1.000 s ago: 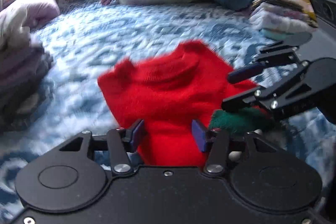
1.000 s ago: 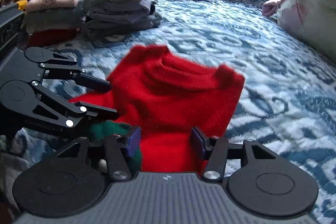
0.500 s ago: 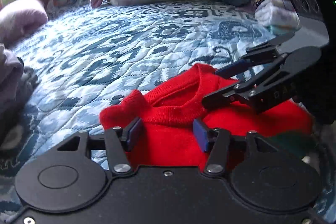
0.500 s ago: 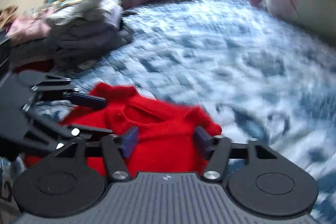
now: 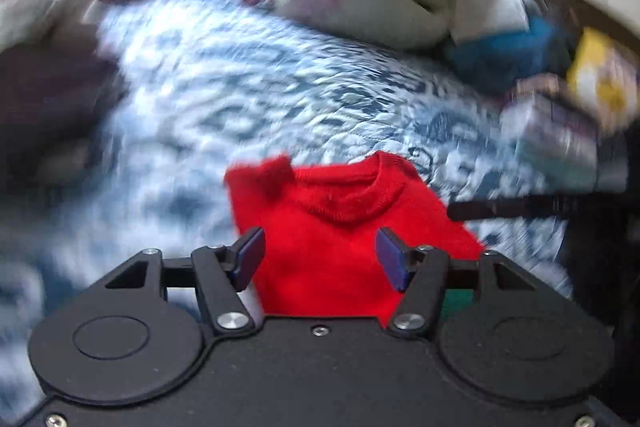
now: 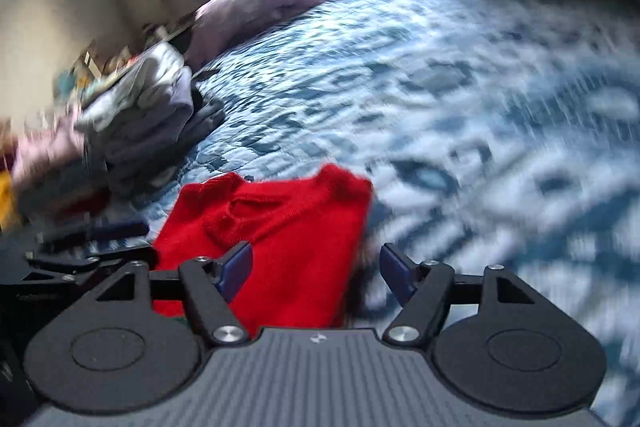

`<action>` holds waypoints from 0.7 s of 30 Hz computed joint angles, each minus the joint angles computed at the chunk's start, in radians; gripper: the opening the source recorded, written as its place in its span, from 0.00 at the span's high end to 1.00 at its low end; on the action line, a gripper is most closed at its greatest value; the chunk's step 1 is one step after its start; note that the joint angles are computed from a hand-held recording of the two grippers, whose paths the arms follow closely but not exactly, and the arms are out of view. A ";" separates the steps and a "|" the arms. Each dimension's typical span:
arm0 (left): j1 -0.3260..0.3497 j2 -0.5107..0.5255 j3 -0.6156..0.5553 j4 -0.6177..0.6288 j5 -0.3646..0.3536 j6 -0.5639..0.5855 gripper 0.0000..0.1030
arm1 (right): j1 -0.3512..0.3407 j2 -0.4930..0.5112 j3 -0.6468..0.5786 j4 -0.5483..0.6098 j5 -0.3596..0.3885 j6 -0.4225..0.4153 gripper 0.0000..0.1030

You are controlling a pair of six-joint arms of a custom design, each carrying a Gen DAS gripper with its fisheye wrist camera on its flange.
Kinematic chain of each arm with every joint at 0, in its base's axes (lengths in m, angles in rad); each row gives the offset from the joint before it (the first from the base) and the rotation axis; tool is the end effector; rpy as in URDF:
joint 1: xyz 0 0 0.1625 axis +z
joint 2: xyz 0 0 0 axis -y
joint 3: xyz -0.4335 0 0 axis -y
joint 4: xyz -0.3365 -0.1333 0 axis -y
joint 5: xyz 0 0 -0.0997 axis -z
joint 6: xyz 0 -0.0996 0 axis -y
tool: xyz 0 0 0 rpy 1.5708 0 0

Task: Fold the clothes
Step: 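Lift the folded red sweater with both grippers and carry it toward the clothes stack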

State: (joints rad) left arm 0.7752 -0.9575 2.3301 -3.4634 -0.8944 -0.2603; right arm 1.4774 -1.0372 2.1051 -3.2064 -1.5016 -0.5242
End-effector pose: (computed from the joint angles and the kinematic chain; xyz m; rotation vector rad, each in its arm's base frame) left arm -0.1780 -0.4483 0.1692 0.4551 2.5837 -1.0631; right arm 0.0911 -0.5310 0.2107 0.6520 -2.8420 0.8410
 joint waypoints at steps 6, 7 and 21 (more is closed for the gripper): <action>0.029 -0.012 0.104 -0.104 -0.077 -0.274 0.41 | -0.084 -0.033 0.090 0.000 0.128 0.157 0.31; 0.037 -0.003 0.114 -0.135 -0.101 -0.305 0.41 | -0.094 -0.034 0.103 -0.003 0.148 0.175 0.31; -0.087 -0.002 0.190 -0.066 -0.076 -0.629 0.66 | -0.053 -0.019 0.145 0.017 0.094 0.281 0.63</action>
